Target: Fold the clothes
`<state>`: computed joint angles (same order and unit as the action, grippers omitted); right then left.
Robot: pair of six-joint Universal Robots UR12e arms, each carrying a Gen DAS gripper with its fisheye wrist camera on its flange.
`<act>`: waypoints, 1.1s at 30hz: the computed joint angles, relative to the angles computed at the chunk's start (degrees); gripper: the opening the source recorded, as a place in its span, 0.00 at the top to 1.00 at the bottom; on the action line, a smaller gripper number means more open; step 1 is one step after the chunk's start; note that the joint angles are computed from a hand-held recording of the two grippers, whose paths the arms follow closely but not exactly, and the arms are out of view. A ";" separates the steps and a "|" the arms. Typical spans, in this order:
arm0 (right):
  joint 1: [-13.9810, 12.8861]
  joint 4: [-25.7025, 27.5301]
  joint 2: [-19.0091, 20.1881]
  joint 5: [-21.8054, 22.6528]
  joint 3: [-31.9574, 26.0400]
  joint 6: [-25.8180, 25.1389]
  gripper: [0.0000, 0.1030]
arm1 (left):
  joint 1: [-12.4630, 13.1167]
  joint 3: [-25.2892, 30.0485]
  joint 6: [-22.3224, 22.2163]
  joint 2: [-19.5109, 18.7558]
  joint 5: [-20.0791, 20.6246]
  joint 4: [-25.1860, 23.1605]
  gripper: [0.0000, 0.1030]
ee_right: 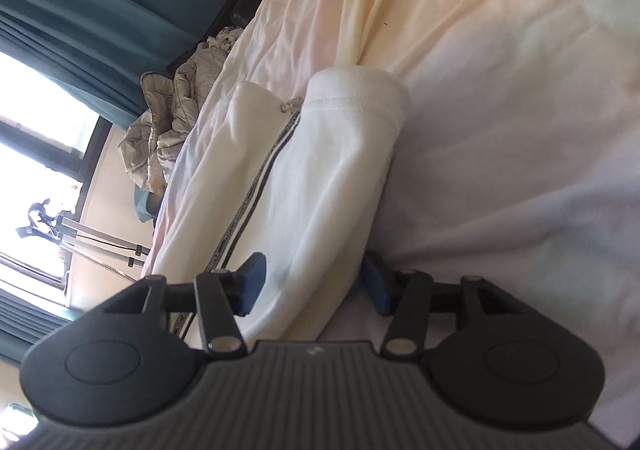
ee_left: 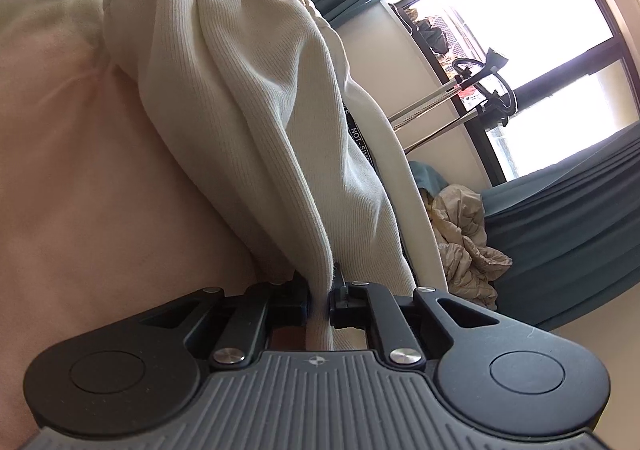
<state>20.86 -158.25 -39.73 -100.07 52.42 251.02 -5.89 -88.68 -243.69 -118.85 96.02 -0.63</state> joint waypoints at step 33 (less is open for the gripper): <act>-0.22 -11.55 -8.06 -0.99 16.36 10.60 0.93 | -2.64 -12.33 9.99 14.13 0.94 -5.27 0.71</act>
<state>20.64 -169.80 -47.78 -101.06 68.78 261.62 -8.53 -101.01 -233.70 -104.72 96.96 -5.91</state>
